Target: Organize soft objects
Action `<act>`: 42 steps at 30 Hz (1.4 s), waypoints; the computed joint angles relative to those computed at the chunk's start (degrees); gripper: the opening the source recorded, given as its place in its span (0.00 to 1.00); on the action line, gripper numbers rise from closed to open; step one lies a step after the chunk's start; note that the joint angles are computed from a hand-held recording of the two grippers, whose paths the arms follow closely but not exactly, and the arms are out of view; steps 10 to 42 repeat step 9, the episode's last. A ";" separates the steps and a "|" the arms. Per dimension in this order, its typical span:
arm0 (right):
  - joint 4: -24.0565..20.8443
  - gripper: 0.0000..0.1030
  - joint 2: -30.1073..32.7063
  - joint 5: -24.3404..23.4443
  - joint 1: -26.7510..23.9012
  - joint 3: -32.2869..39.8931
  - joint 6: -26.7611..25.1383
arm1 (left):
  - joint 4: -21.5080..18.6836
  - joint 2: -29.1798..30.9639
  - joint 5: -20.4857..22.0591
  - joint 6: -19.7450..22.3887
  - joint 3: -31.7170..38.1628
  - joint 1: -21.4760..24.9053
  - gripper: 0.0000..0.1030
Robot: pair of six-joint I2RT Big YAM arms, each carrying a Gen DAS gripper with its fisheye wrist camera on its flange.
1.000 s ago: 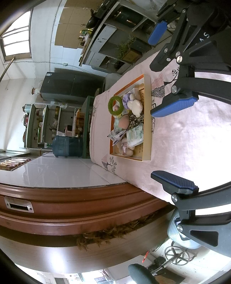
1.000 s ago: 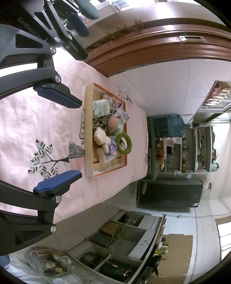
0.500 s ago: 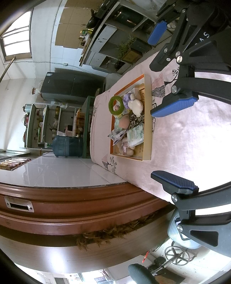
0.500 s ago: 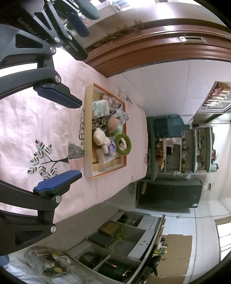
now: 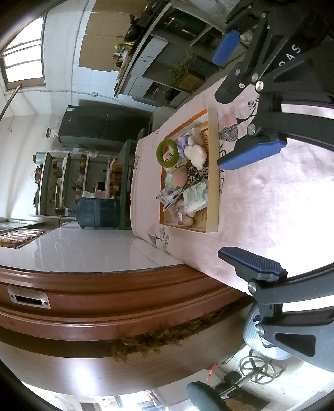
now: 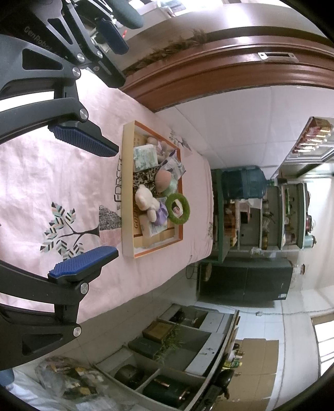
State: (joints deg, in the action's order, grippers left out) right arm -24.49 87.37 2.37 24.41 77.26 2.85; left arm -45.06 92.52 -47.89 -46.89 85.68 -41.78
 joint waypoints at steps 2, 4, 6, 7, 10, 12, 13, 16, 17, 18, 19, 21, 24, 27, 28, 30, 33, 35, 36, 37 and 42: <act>0.02 0.72 0.03 -0.03 0.05 -0.02 0.12 | -1.05 0.40 -1.24 -0.76 0.32 -0.30 0.60; -0.02 0.72 0.01 0.03 0.04 -0.02 0.09 | -2.01 0.88 -2.87 -1.18 0.74 -0.73 0.60; -0.14 0.72 0.01 -0.08 -0.01 0.03 0.10 | -1.48 0.90 -2.51 -1.08 0.56 -0.83 0.60; -0.19 0.72 0.06 -0.09 0.09 0.08 0.17 | -1.26 0.86 -2.35 -1.14 0.40 -0.83 0.60; -0.19 0.72 0.09 0.02 0.21 0.12 0.25 | -1.22 0.90 -2.22 -1.25 0.32 -0.88 0.60; -0.19 0.72 0.09 0.02 0.21 0.12 0.25 | -1.22 0.90 -2.22 -1.25 0.32 -0.88 0.60; -0.19 0.72 0.09 0.02 0.21 0.12 0.25 | -1.22 0.90 -2.22 -1.25 0.32 -0.88 0.60; -0.19 0.72 0.09 0.02 0.21 0.12 0.25 | -1.22 0.90 -2.22 -1.25 0.32 -0.88 0.60; -0.19 0.72 0.09 0.02 0.21 0.12 0.25 | -1.22 0.90 -2.22 -1.25 0.32 -0.88 0.60; -0.19 0.72 0.09 0.02 0.21 0.12 0.25 | -1.22 0.90 -2.22 -1.25 0.32 -0.88 0.60; -0.19 0.72 0.09 0.02 0.21 0.12 0.25 | -1.22 0.90 -2.22 -1.25 0.32 -0.88 0.60; -0.19 0.72 0.09 0.02 0.21 0.12 0.25 | -1.22 0.90 -2.22 -1.25 0.32 -0.88 0.60; -0.19 0.72 0.09 0.02 0.21 0.12 0.25 | -1.22 0.90 -2.22 -1.25 0.32 -0.88 0.60; -0.19 0.72 0.09 0.02 0.21 0.12 0.25 | -1.22 0.90 -2.22 -1.25 0.32 -0.88 0.60; -0.19 0.72 0.09 0.02 0.21 0.12 0.25 | -1.22 0.90 -2.22 -1.25 0.32 -0.88 0.60; -0.19 0.72 0.09 0.02 0.21 0.12 0.25 | -1.22 0.90 -2.22 -1.25 0.32 -0.88 0.60; -0.19 0.72 0.09 0.02 0.21 0.12 0.25 | -1.22 0.90 -2.22 -1.25 0.32 -0.88 0.60; -0.19 0.72 0.09 0.02 0.21 0.12 0.25 | -1.22 0.90 -2.22 -1.25 0.32 -0.88 0.60; -0.19 0.72 0.09 0.02 0.21 0.12 0.25 | -1.22 0.90 -2.22 -1.25 0.32 -0.88 0.60; -0.19 0.72 0.09 0.02 0.21 0.12 0.25 | -1.22 0.90 -2.22 -1.25 0.32 -0.88 0.60; -0.19 0.72 0.09 0.02 0.21 0.12 0.25 | -1.22 0.90 -2.22 -1.25 0.32 -0.88 0.60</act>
